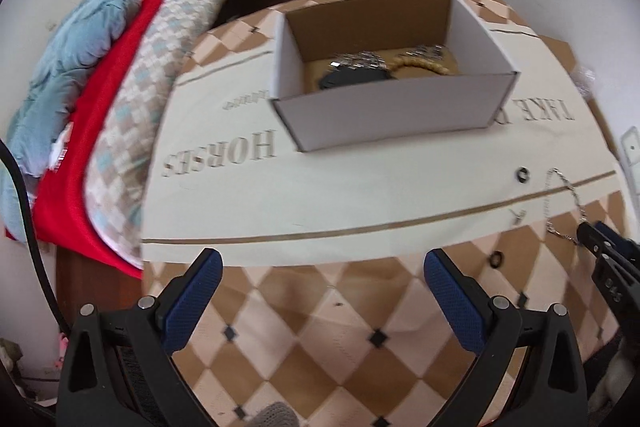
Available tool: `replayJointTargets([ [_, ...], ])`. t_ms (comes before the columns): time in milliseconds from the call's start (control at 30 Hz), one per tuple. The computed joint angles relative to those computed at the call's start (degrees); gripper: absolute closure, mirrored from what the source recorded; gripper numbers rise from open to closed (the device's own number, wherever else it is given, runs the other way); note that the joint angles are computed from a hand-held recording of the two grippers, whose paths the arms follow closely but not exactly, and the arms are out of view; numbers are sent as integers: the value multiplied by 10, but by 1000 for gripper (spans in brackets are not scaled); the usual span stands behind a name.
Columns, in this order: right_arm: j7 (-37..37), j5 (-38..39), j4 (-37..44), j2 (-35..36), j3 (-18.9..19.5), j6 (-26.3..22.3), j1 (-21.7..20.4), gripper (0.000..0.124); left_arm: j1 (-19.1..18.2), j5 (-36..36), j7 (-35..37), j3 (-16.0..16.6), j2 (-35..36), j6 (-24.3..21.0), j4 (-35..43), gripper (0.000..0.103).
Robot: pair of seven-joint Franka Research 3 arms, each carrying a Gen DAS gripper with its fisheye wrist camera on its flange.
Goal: Organize jewelry
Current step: 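Grasp the silver charm bracelet with the right tool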
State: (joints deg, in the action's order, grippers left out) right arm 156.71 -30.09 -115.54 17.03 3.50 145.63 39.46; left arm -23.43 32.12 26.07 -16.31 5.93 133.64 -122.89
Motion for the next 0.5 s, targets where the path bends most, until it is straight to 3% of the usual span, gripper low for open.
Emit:
replayJointTargets([
  [33,-4,0,-2,-1,0,0,-1,118,2,-17,16,-3,5,20,-1,0],
  [133,-8,10,-25,-15,1,18,-9,120,0,-44,44,-7,21,48,5,1],
  [500,23,22,-101,-70,11,42,-46,121,-37,-69,95,-8,109,61,77,4],
])
